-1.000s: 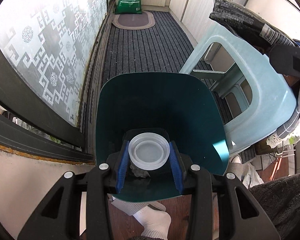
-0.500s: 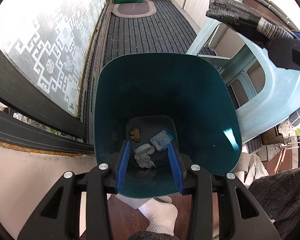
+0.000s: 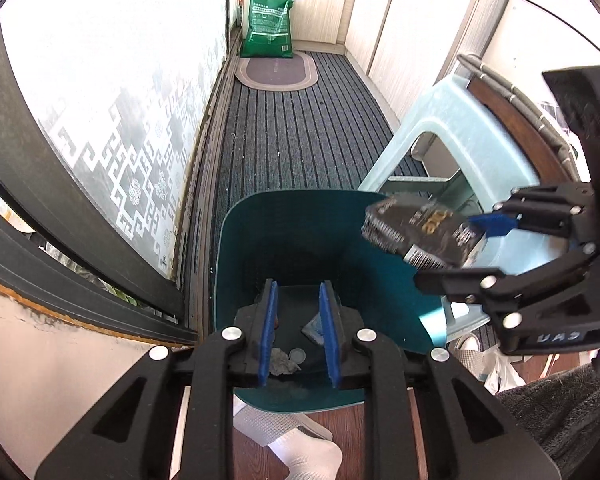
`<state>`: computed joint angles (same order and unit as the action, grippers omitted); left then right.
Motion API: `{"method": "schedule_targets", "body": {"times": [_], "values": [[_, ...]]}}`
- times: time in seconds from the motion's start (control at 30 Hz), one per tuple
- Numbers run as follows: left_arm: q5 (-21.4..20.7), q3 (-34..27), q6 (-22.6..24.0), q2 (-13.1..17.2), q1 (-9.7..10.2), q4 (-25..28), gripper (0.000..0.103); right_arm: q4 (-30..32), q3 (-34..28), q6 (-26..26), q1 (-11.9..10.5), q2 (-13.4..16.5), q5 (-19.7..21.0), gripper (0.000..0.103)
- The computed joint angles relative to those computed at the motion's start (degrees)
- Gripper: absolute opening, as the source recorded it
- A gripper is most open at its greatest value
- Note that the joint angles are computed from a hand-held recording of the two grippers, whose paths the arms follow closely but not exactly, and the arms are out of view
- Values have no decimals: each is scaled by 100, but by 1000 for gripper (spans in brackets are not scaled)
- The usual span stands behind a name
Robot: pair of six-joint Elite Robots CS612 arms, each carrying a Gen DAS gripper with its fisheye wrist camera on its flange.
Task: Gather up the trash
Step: 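Open the left tool to drop the lid while the right tool drops the tissue pack in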
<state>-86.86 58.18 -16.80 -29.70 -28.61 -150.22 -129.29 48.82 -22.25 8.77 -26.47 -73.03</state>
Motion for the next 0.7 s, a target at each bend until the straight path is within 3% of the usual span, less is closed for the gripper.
{"method": "schedule_targets", "body": {"times": [0.43,0.53,0.57,0.7], "values": [[183,280,-277,-313,-38,-1158,22,625,-300,-234,100,261,-307,52],[218,324,-332,-369,-42,-1346,22,626,-314,-203,109,297,-401,57],[224,341,-351,-388,-44,-1401,22,693,-345,-203,106,312,-411,64],[273,422,-370,-468,-42,-1592,22,661,-267,-241,102,275,-336,65]]}}
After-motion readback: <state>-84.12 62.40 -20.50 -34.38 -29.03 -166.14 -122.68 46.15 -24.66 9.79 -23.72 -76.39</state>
